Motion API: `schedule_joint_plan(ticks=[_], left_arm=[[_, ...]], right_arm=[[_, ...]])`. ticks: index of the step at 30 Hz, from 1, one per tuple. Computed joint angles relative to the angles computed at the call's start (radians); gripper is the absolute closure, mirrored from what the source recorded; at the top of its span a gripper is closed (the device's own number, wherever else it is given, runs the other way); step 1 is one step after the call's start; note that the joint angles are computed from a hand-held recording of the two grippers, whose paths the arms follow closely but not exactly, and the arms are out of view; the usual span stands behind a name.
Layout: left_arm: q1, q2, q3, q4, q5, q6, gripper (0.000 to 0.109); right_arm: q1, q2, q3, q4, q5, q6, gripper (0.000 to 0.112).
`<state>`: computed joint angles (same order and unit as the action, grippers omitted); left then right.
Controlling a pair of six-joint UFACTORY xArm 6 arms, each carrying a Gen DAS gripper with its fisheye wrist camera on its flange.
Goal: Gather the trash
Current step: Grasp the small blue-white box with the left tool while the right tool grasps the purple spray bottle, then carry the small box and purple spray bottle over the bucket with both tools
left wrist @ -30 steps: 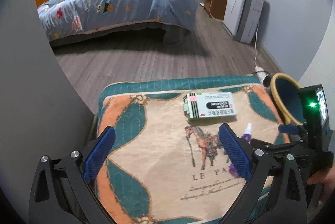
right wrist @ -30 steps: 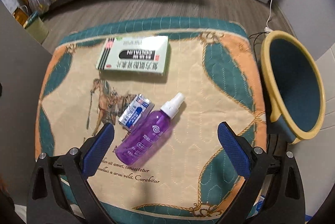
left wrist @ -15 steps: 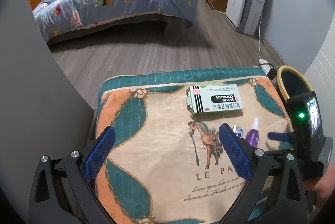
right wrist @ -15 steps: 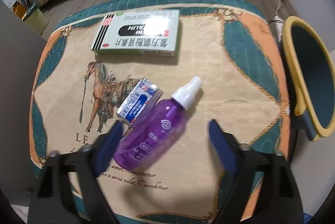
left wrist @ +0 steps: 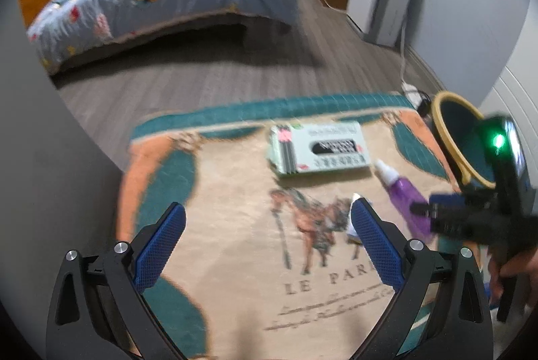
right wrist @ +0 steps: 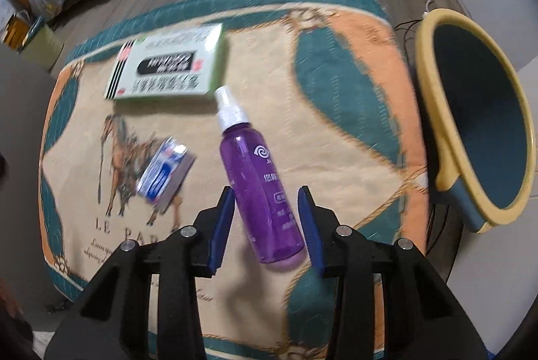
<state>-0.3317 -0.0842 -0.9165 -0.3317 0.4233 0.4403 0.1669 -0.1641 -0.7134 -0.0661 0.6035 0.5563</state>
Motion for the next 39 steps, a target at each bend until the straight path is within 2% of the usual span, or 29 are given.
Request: schedule_joint_plan(ticks=[3, 5, 7, 9, 14, 16, 22, 25, 28, 31, 39], left_arm=[[-0.037, 0.025, 0.005, -0.039, 0.016, 0.045, 0.013], [-0.063, 0.042, 0.007, -0.047, 0.026, 0.075, 0.014], [-0.093, 0.061, 0.003, -0.062, 0.031, 0.114, 0.021], [-0.116, 0.084, -0.006, -0.059, 0.034, 0.135, 0.023], [-0.146, 0.157, -0.037, -0.06, 0.043, 0.13, 0.038], [-0.156, 0.178, -0.04, -0.05, 0.039, 0.129, 0.045], [-0.186, 0.198, -0.03, -0.031, 0.009, 0.151, 0.052], [-0.191, 0.203, -0.029, -0.007, -0.002, 0.136, 0.064], [-0.179, 0.211, -0.041, 0.001, 0.018, 0.131, 0.077], [-0.162, 0.225, -0.072, -0.039, 0.056, 0.15, 0.078], [-0.143, 0.214, -0.059, -0.04, 0.06, 0.147, 0.078]], right_arm=[[-0.032, -0.015, 0.018, 0.055, -0.027, -0.049, 0.075], [-0.042, -0.016, 0.019, 0.091, -0.04, -0.08, 0.08], [-0.056, -0.023, 0.022, 0.098, -0.041, -0.1, 0.081], [-0.062, -0.025, 0.03, 0.132, -0.056, -0.131, 0.081], [-0.075, -0.011, 0.023, 0.234, -0.061, -0.248, 0.081], [-0.068, 0.001, 0.015, 0.224, -0.063, -0.264, 0.081], [-0.062, 0.021, -0.008, 0.156, -0.059, -0.311, 0.081], [-0.063, 0.035, -0.019, 0.19, -0.054, -0.35, 0.081], [-0.057, 0.039, -0.022, 0.161, -0.052, -0.35, 0.081], [-0.041, 0.049, -0.027, 0.121, -0.053, -0.335, 0.081], [-0.007, 0.085, -0.047, 0.061, -0.053, -0.298, 0.08]])
